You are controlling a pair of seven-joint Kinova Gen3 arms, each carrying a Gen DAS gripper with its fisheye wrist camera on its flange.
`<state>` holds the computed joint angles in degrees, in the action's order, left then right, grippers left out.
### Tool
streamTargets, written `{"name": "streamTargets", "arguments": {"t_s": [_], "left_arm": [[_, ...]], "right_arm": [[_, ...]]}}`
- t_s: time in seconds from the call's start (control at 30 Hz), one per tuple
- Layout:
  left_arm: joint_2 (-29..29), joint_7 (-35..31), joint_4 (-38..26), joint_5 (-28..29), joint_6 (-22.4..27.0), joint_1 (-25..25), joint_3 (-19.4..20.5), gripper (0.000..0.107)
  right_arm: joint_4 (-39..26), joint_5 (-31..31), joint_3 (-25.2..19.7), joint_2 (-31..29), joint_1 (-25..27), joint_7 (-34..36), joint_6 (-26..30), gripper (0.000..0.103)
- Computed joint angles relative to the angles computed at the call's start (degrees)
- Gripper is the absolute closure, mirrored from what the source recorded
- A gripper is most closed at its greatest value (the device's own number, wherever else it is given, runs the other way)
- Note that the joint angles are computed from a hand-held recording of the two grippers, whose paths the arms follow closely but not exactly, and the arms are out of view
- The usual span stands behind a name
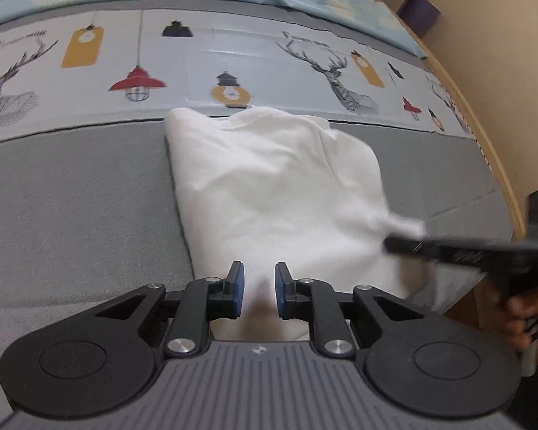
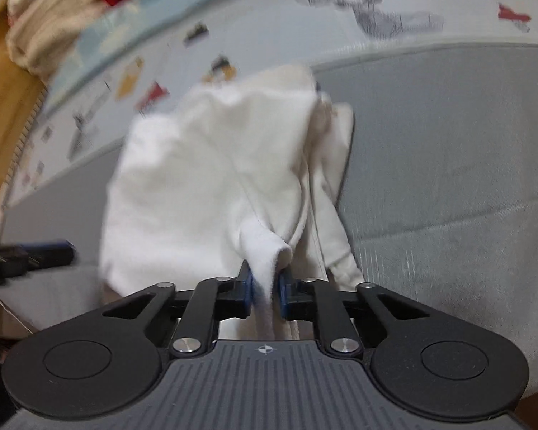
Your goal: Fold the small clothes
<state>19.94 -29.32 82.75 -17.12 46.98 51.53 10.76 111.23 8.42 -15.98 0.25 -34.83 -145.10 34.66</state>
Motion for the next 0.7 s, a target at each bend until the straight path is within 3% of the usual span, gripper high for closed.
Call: {"name": "streamTargets", "arguments": {"t_s": [0.13,0.23,0.37,0.43,0.57,0.7], "left_arm": [[2.3,-0.8,-3.0,-0.2,0.7,1.0,0.2,0.089],[4.6,-2.6,-5.9,0.3,2.4,1.8,0.3,0.086],[7.3,-5.2,-9.5,1.1,4.9,2.9,-0.2,0.086],[8.1,-6.0,-10.6,1.7,5.5,3.3,-0.5,0.086],[9.3,-7.2,-12.0,2.7,6.2,3.7,-1.0,0.086],[12.1,-8.9,-15.1,4.9,10.9,3.3,-1.0,0.086]], "right_arm": [[6.0,7.9,-7.1,-8.5,7.1,-7.0,-7.5,0.092],[6.5,10.7,-10.4,-11.6,10.3,-7.8,-4.9,0.092],[3.6,4.3,-5.7,-7.0,7.2,-0.2,4.4,0.091],[1.3,4.4,-5.4,-4.5,6.2,1.0,8.9,0.09],[0.1,7.0,-5.3,-2.8,4.3,-0.9,10.9,0.087],[-2.1,6.5,-3.9,0.1,2.8,-0.5,15.4,0.076]]}}
